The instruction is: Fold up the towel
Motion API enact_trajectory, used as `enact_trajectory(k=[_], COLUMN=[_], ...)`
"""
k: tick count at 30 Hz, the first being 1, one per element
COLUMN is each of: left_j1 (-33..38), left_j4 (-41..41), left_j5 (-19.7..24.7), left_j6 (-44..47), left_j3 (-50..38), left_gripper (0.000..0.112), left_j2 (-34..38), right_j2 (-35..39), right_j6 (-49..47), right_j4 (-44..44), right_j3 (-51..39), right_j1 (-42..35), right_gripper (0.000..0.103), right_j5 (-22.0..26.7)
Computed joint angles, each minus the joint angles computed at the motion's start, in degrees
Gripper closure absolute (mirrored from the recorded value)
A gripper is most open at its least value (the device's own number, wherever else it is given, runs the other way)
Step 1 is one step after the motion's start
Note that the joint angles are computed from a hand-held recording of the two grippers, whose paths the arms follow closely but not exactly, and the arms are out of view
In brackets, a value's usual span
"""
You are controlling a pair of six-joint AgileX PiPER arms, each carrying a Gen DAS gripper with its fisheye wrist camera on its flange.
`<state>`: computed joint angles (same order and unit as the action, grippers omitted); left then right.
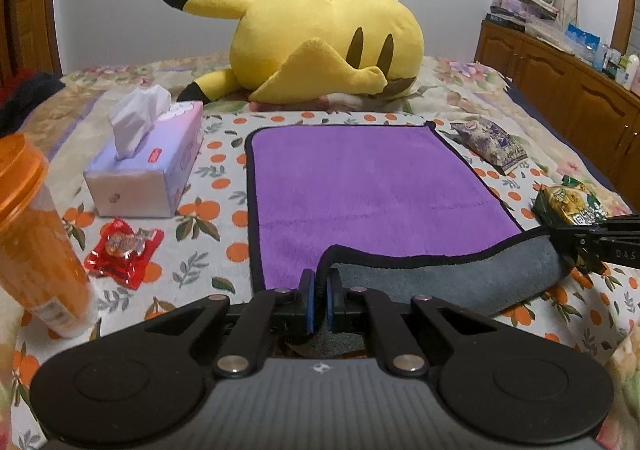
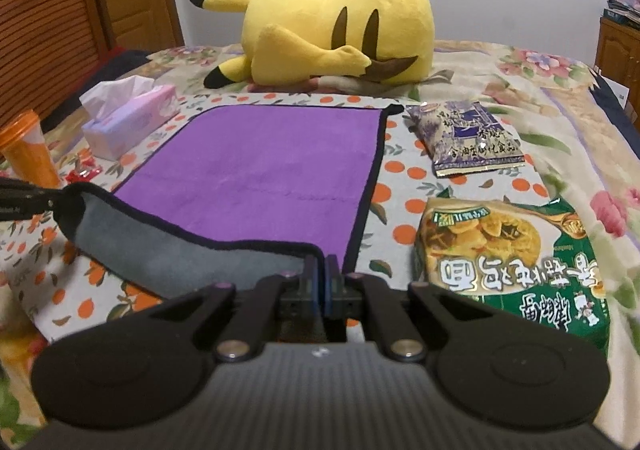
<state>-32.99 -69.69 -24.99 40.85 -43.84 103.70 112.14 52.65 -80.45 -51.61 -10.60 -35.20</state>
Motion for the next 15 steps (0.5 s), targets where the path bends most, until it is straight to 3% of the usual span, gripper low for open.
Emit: enact_trajectory(k=[15], left_j1=[0.6], left_j4=[2.0], left_j5=[-0.3], left_j6=[-1.0], left_j3=[-0.9], left_gripper=[0.101], left_j2=[-2.5], right_j2=[0.4], right_j6=[-0.7], right_j4=[1.3], right_j3=[-1.7], right_j1=[-1.2], right_gripper=[0.1], right_j5=[-4.3])
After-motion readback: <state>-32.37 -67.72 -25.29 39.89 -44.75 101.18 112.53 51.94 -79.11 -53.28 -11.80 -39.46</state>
